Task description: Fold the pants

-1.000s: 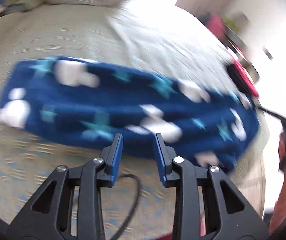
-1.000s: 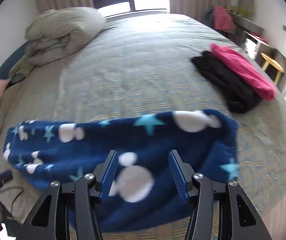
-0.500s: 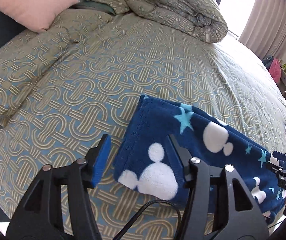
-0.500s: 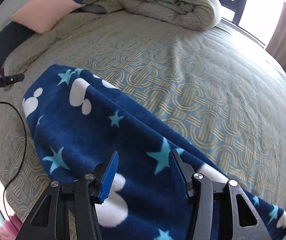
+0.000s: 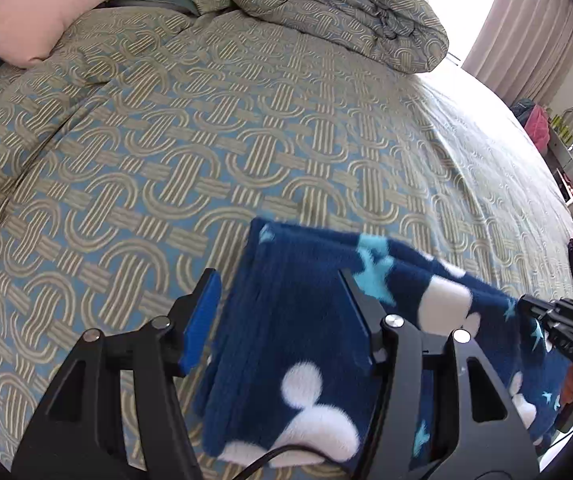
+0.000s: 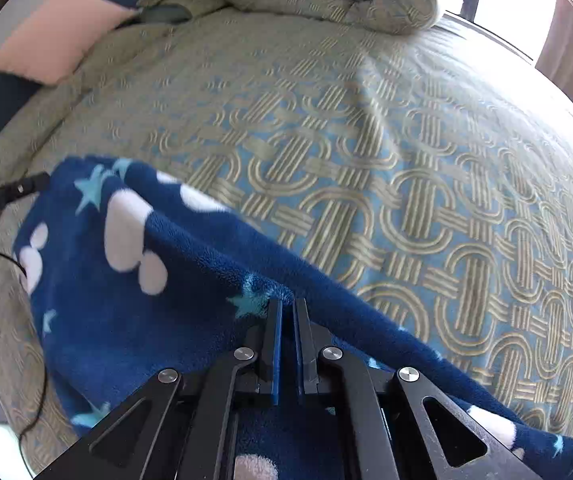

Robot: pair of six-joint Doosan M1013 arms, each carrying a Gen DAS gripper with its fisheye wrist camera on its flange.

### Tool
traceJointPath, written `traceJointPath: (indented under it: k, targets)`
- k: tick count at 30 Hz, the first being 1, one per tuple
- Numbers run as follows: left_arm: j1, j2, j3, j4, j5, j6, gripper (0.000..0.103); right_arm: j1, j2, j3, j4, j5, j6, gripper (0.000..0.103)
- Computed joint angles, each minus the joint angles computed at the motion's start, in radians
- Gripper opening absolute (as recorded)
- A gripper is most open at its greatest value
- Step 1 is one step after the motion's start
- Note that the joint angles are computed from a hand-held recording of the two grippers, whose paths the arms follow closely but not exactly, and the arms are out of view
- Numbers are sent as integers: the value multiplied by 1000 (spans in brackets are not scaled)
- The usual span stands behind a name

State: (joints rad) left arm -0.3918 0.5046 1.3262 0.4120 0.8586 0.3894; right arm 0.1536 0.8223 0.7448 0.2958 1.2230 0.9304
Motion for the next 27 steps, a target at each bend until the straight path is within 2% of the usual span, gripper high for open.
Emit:
traceJointPath:
  k: [3, 4, 5, 8, 10, 12, 13, 16, 18, 20, 21, 22, 24, 25, 26, 27]
  targets:
    - [14, 24, -38, -34, 7, 69, 60, -14, -9, -12, 34, -92, 39, 2]
    - [17, 35, -55, -45, 30, 82, 60, -14, 5, -43, 17, -86, 60, 2]
    - [21, 44, -69, -58, 50, 93, 60, -16, 27, -85, 7, -59, 82, 2]
    - [32, 48, -72, -107, 46, 135, 60, -28, 90, -206, 38, 120, 87, 5]
    - [42, 43, -62, -163, 23, 184, 60, -31, 72, -166, 36, 146, 30, 21]
    - [52, 44, -59, -228, 13, 239, 59, -26, 38, -97, 1, 118, -17, 35]
    - [55, 47, -61, -248, 17, 259, 54, -25, 23, -62, -18, 98, -40, 43]
    - [62, 63, -85, -280, 48, 311, 10, -25, -10, 16, -61, 43, -82, 53]
    - [68, 59, -81, -309, 16, 326, 10, -24, -18, 40, -81, 12, -81, 56]
    - [65, 47, -68, -299, -30, 323, 10, -30, -22, 49, -91, -6, -93, 69]
    - [63, 40, -62, -293, -53, 318, 10, -30, -25, 58, -101, -23, -109, 81]
    - [62, 35, -58, -288, -65, 311, 10, -27, -27, 69, -116, -40, -136, 83]
    - [58, 22, -47, -251, -93, 277, 10, -20, -23, 83, -159, -63, -193, 82]
    - [58, 16, -42, -234, -100, 259, 10, -23, -23, 87, -160, -66, -200, 66]
    - [58, 12, -39, -217, -103, 239, 10, -28, -14, 72, -133, -39, -184, 44]
    - [59, 9, -38, -199, -101, 220, 10, -36, 5, 32, -93, 24, -143, 9]
